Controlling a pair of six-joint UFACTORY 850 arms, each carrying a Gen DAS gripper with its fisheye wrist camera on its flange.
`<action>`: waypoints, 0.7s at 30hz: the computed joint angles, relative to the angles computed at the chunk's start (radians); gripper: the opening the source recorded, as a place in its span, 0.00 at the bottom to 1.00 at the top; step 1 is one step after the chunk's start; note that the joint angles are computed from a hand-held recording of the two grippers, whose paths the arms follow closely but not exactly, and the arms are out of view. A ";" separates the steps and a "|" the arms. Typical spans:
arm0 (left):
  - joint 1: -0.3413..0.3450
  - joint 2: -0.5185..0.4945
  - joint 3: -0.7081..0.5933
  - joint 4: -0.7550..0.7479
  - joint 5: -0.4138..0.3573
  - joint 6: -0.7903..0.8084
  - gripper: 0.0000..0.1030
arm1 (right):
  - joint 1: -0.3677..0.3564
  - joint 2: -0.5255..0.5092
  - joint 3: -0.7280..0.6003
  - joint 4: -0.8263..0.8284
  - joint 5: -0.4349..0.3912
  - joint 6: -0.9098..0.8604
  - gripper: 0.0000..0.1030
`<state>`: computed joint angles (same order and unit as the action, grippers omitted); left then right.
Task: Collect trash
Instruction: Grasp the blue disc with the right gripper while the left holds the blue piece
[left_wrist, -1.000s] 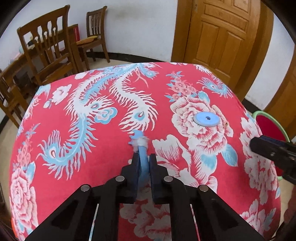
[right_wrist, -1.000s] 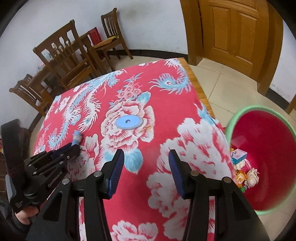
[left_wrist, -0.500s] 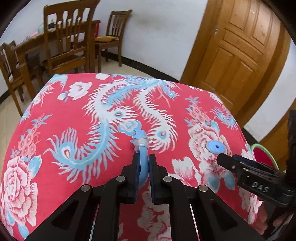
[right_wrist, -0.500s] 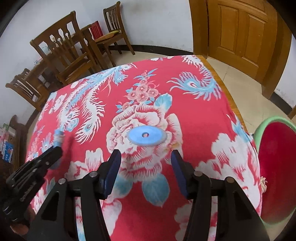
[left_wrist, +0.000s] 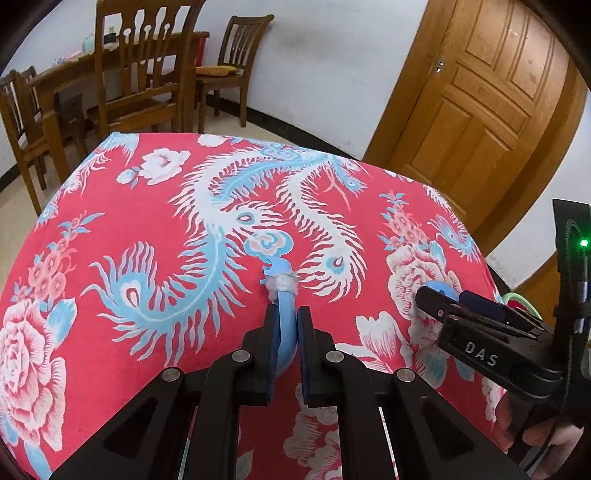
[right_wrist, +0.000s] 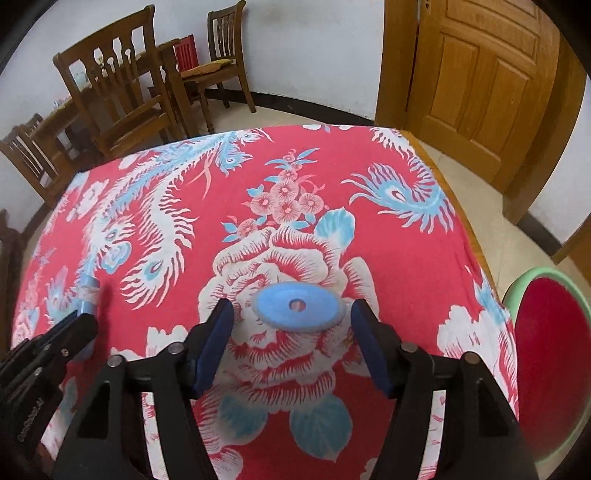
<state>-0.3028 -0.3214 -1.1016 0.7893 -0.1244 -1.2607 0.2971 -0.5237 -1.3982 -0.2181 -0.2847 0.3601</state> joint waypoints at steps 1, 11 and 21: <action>0.001 0.000 0.001 -0.008 0.002 0.006 0.09 | 0.005 -0.003 -0.002 -0.054 -0.003 0.048 0.60; -0.004 0.006 0.005 0.017 -0.002 -0.017 0.09 | 0.003 0.003 0.007 -0.045 0.012 0.029 0.53; -0.028 0.029 0.007 0.081 -0.017 -0.072 0.09 | -0.031 0.103 0.102 0.242 0.073 -0.246 0.20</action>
